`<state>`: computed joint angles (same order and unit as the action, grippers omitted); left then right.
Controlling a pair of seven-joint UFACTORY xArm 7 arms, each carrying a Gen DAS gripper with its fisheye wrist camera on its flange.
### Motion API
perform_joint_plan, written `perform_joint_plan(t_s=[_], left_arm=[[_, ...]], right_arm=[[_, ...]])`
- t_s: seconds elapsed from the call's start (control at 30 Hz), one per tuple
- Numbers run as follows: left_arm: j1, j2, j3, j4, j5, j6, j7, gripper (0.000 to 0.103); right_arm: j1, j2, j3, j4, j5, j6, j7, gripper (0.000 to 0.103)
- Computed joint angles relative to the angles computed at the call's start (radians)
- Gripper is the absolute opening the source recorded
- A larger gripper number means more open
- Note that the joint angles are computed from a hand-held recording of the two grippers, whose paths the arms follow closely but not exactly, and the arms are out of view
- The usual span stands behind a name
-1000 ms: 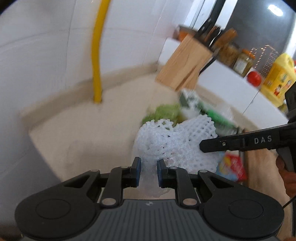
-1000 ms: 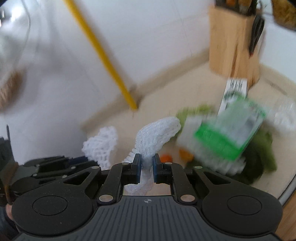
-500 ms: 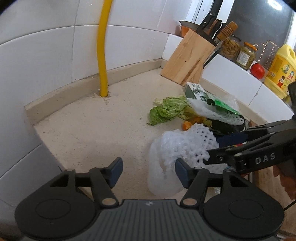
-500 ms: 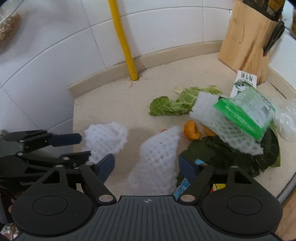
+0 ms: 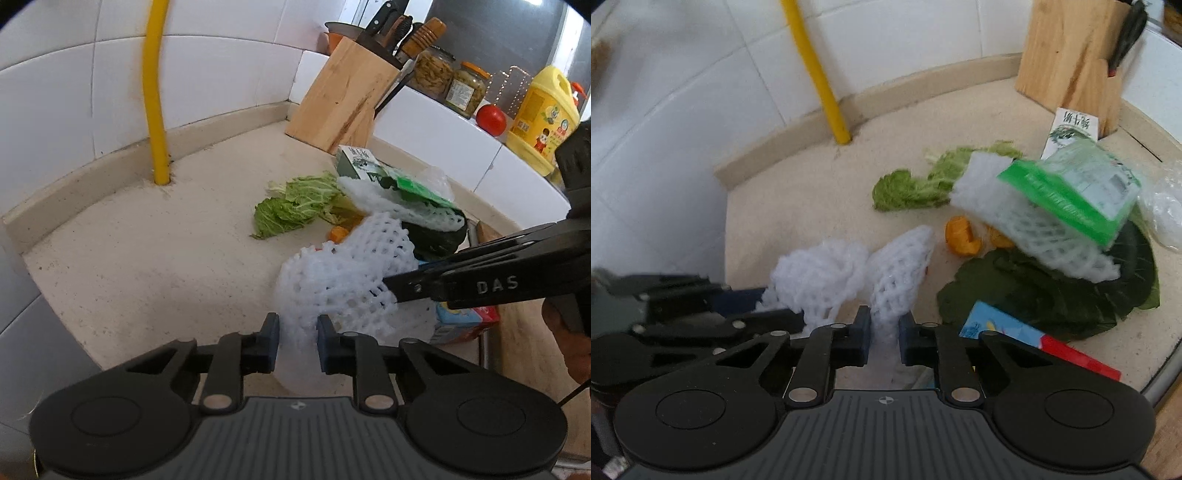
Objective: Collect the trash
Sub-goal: 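Carry both white mesh nets down over the black bin with both grippers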
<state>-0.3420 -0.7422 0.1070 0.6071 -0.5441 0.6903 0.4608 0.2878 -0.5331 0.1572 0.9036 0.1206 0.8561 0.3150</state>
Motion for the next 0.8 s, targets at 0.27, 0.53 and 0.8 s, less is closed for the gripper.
perform_joint_plan(t_s=[0.27, 0.53, 0.8], left_arm=[[0.021, -0.071, 0.016, -0.005, 0.014, -0.008, -0.016, 0.015], [0.06, -0.15, 0.028, -0.023, 0.071, 0.006, -0.039, 0.015], [0.133, -0.251, 0.05, -0.058, 0.145, 0.049, -0.074, 0.015]], right_arm=[[0.002, -0.048, -0.003, -0.004, 0.014, -0.043, 0.012, 0.015], [0.023, -0.034, 0.023, 0.029, 0.013, -0.078, 0.022, 0.015], [0.072, 0.017, 0.051, 0.064, 0.024, -0.106, 0.025, 0.015]])
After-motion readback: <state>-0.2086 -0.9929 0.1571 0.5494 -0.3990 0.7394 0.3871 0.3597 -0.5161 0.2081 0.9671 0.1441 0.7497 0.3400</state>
